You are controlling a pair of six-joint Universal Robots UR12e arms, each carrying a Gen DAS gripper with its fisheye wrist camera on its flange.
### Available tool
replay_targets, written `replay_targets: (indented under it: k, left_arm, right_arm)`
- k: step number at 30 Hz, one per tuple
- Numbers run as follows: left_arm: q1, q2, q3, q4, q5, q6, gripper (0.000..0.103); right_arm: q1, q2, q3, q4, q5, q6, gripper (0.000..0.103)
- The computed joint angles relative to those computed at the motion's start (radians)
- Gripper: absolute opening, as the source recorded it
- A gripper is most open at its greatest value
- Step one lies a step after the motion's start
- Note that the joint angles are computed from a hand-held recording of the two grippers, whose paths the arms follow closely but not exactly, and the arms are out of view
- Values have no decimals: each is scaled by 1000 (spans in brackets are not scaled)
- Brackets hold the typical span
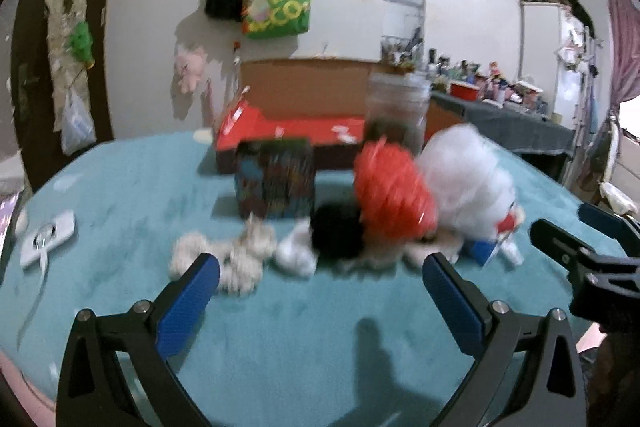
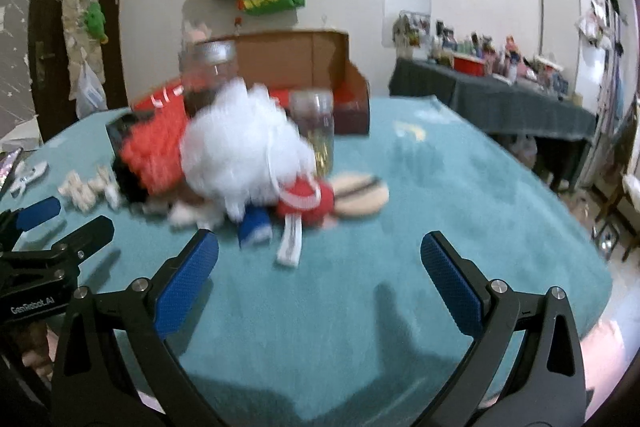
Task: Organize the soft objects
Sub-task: 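Grasp the orange foam net with the left tool while the right tool grasps the white bath puff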
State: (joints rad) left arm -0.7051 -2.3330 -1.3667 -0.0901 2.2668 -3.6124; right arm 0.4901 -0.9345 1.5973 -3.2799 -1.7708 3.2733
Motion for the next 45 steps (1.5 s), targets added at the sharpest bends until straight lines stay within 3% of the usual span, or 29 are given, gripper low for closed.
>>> replay_targets:
  k: [6, 15, 18, 20, 21, 23, 24, 25, 27, 28, 34, 39, 45]
  left_arm:
    - [33, 14, 15, 28, -125, 51, 103]
    - [88, 16, 62, -59, -323, 83, 103]
    - [101, 10, 83, -108, -382, 82, 93]
    - [110, 8, 85, -133, -421, 85, 81]
    - [113, 7, 87, -142, -447, 92, 78]
    - [119, 5, 87, -148, -502, 106, 60]
    - [120, 3, 90, -156, -520, 113, 55]
    - [119, 3, 92, -163, -525, 118, 53]
    - [113, 2, 92, -160, -506, 127, 49]
    - [111, 5, 89, -155, -501, 127, 48]
    - [107, 19, 69, -137, -493, 127, 43]
    - [107, 24, 58, -111, -485, 138, 41]
    - [107, 42, 37, -77, -480, 136, 40]
  right_arm:
    - [-29, 1, -54, 17, 102, -8, 103]
    - [-89, 36, -174, 180, 384, -71, 103]
    - [-102, 53, -211, 260, 461, -101, 103]
    - [-117, 66, -238, 320, 544, -110, 103]
    - [-123, 71, -247, 347, 581, -114, 101]
    - [-135, 81, -265, 400, 655, -128, 96]
    - [-139, 84, -270, 422, 689, -134, 86]
    - [-144, 88, -278, 447, 734, -141, 70]
    - [-150, 94, -284, 470, 795, -134, 61]
    - [-152, 96, -282, 468, 810, -129, 53]
    - [-158, 81, -239, 367, 830, -52, 27]
    - [-149, 64, -207, 300, 782, -34, 18]
    - [-145, 43, -179, 233, 751, -12, 16]
